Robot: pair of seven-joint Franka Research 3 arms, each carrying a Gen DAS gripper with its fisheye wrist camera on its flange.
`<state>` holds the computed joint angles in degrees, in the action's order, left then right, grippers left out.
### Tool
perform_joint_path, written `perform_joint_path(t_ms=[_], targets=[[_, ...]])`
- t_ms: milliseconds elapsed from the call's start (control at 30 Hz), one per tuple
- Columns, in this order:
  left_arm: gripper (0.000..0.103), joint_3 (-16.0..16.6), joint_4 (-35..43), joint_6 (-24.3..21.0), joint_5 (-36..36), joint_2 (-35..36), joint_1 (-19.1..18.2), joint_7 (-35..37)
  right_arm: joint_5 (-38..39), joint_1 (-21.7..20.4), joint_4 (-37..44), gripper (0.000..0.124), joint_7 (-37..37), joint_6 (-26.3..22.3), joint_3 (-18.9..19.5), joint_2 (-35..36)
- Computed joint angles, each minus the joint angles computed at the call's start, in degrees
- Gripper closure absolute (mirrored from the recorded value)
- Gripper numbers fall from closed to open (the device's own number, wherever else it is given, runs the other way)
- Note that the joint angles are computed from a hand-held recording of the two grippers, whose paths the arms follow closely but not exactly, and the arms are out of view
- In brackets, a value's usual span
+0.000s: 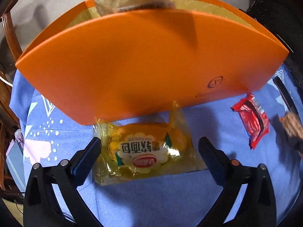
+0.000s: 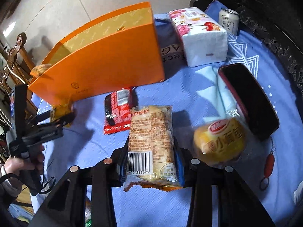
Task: Organize snacks
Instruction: 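Grasp the yellow bread bag with the left gripper while the right grasps a cracker bag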
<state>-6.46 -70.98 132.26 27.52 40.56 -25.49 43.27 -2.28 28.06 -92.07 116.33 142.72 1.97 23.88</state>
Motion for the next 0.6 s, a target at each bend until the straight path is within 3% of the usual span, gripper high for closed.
perform_joint_path(t_ms=[67,167,200,600], targets=[[0.004,0.69,-2.2,2.39,1.64,-0.9,-0.4,-0.99,0.22,-0.02,-0.06,0.084,-0.34,-0.04,0.19,0.05],[0.027,1.16,-5.75,4.91,3.96,-2.93,-0.66,-1.56,0.25,0.09,0.53,0.084,-0.53,-0.48,0.19,0.38],[0.03,0.96,-6.6,5.54,4.06,-3.44,-0.4,-1.64,0.14,0.24,0.57,0.084,-0.3,-0.45,0.11,0.35],[0.033,0.47,-17.85,12.56,8.49,-12.17,0.41,-5.45,-0.31,0.6,-0.42,0.084,-0.5,0.95,0.3,-1.39]])
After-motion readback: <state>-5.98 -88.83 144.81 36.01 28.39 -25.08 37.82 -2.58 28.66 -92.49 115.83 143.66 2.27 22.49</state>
